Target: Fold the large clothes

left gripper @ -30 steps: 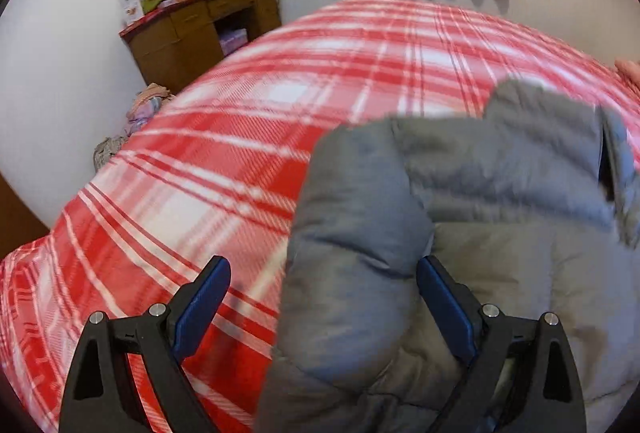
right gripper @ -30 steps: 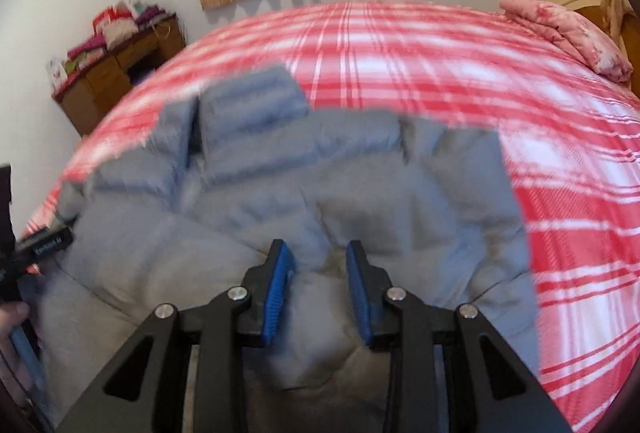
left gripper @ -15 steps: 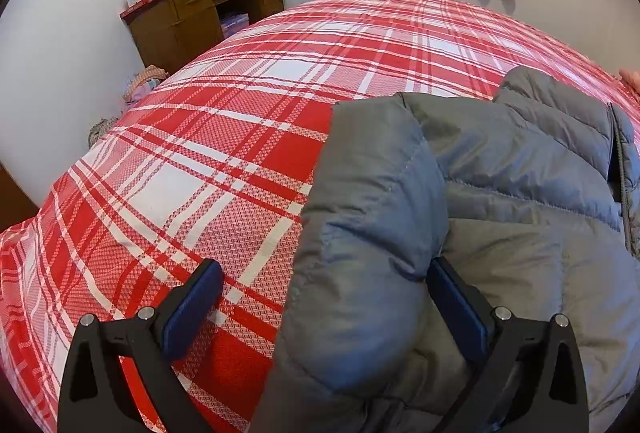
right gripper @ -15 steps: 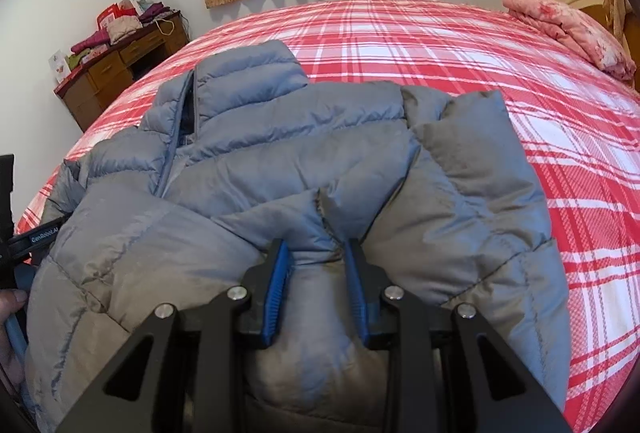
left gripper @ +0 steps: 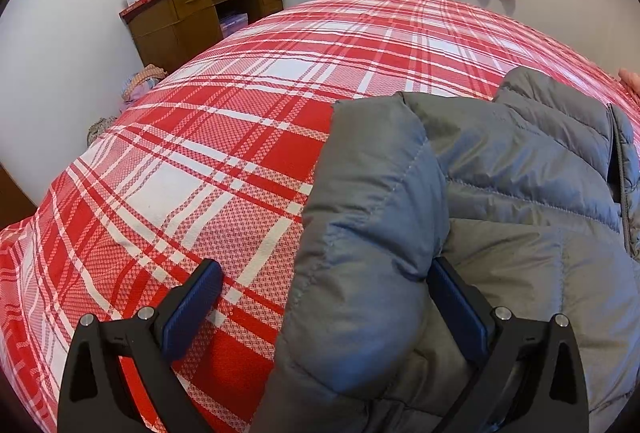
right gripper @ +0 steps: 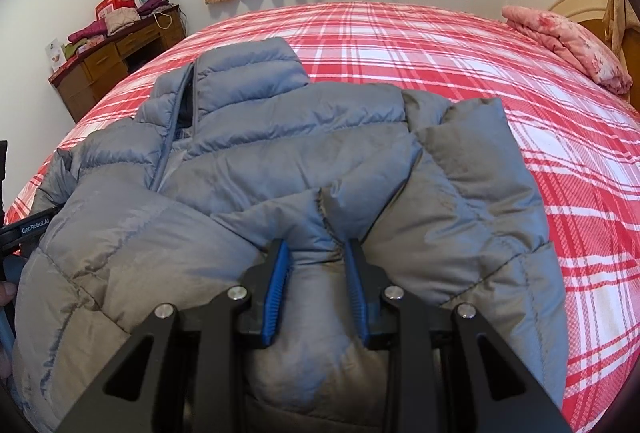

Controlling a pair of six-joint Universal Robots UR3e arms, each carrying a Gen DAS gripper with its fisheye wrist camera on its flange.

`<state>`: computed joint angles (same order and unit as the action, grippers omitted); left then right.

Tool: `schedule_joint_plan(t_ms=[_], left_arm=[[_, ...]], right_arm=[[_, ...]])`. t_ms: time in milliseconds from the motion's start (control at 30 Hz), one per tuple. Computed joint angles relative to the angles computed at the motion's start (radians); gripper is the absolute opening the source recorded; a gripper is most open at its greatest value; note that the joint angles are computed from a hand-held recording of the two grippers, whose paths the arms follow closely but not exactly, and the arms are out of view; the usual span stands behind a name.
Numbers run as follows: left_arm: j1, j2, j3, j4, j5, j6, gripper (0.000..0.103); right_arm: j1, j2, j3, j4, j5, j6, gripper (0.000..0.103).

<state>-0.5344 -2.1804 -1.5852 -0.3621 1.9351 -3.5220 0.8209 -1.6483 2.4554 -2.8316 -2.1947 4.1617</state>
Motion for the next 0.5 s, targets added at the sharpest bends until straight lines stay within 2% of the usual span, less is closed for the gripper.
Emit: schedule_joint_plan(t_ms=[267, 300, 367, 400, 433, 467, 500], left_arm=[[-0.008, 0.004, 0.005, -0.017, 0.022, 0.001, 0.102], [0.003, 0.013, -0.007, -0.012, 0.001, 0.003, 0.102], [0.050, 0.054, -0.039, -0.030, -0.099, 0.015, 0.102], [0.064, 0.069, -0.028, -0.075, -0.132, 0.035, 0.102], [0.081, 0.087, -0.018, -0.114, -0.174, 0.062, 0.102], [0.113, 0.119, -0.025, -0.134, -0.255, 0.091, 0.102], [0.141, 0.143, -0.036, -0.135, -0.325, 0.099, 0.102]], right_arm=[[0.008, 0.005, -0.012, 0.023, -0.010, 0.009, 0.032], [0.009, 0.003, -0.015, 0.032, -0.012, 0.009, 0.033], [0.010, -0.001, -0.029, 0.053, -0.007, 0.008, 0.037], [0.007, -0.018, -0.043, 0.092, 0.003, 0.000, 0.045], [0.007, -0.037, -0.062, 0.138, 0.014, -0.014, 0.058], [0.002, -0.065, -0.071, 0.165, 0.033, -0.034, 0.065], [-0.008, -0.092, -0.067, 0.164, 0.053, -0.058, 0.078]])
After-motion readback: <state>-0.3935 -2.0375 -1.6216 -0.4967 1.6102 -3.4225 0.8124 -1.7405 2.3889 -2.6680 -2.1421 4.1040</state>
